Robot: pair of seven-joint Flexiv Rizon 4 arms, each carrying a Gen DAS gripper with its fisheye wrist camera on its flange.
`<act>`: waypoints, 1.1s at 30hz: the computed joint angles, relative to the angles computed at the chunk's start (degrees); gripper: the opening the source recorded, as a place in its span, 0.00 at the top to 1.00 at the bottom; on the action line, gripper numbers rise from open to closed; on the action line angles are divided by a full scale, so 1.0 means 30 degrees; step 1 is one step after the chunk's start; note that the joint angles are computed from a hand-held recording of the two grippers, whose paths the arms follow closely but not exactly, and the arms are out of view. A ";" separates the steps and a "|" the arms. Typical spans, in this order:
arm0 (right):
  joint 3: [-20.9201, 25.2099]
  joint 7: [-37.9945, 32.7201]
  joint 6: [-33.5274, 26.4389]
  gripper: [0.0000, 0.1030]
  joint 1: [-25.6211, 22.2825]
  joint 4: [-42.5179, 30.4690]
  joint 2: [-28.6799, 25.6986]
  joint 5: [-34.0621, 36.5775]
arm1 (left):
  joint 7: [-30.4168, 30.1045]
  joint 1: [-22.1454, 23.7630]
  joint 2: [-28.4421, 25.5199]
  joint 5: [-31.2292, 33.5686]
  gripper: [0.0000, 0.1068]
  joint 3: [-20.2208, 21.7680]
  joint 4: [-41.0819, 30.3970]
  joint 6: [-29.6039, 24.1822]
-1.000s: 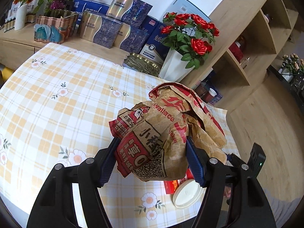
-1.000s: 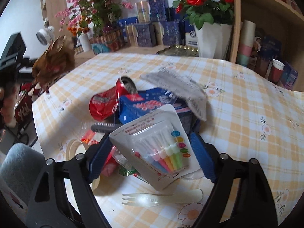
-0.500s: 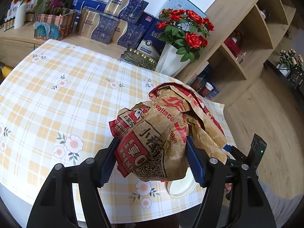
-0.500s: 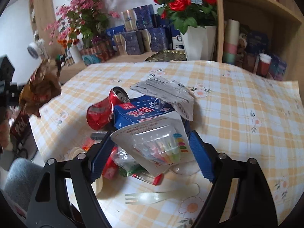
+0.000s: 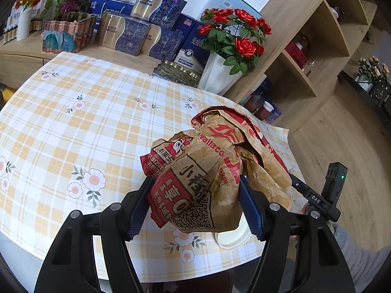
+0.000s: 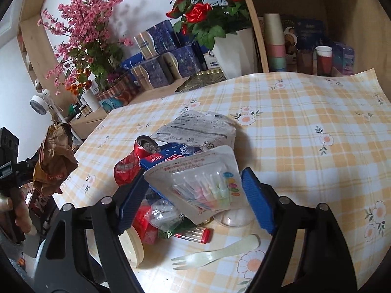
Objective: Collect trash
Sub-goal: 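Grasp the pen blister pack with the right gripper while the left gripper holds the snack bag, then lower the snack bag into the brown bin and open the left gripper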
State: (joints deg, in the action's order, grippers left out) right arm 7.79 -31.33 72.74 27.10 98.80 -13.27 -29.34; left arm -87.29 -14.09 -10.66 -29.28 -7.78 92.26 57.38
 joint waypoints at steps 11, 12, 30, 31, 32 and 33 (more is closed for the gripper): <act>-0.0071 0.2288 0.0322 0.25 -0.0001 0.1236 0.1429 -0.2158 | 0.0447 -0.0394 0.1169 -0.0330 0.38 0.0007 0.1112 0.0075; -0.0008 0.2447 0.0317 0.25 -0.0021 0.1295 0.1546 -0.2347 | 0.0519 -0.0459 0.1382 -0.0391 0.38 0.0023 0.1324 0.0085; 0.2225 0.6424 -0.0439 0.25 0.0256 0.3437 0.4358 -0.6160 | 0.2226 -0.2220 0.5569 -0.0185 0.38 0.0624 0.6443 -0.0552; 0.2347 0.6663 -0.0437 0.25 0.0260 0.3571 0.4461 -0.6316 | 0.2382 -0.2310 0.5686 -0.0112 0.38 0.0636 0.6683 -0.0812; 0.2510 0.7027 -0.0392 0.25 0.0287 0.3816 0.4613 -0.6522 | 0.2493 -0.2388 0.5766 -0.0039 0.38 0.0636 0.6906 -0.1054; 0.2635 0.7202 -0.0403 0.25 0.0308 0.3949 0.4695 -0.6573 | 0.2505 -0.2418 0.5778 0.0059 0.38 0.0624 0.7003 -0.1250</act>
State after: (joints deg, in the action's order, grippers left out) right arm 15.70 -9.72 71.53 28.02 110.65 0.82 -49.06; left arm -79.78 -21.34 6.67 -29.10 -5.91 113.27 53.63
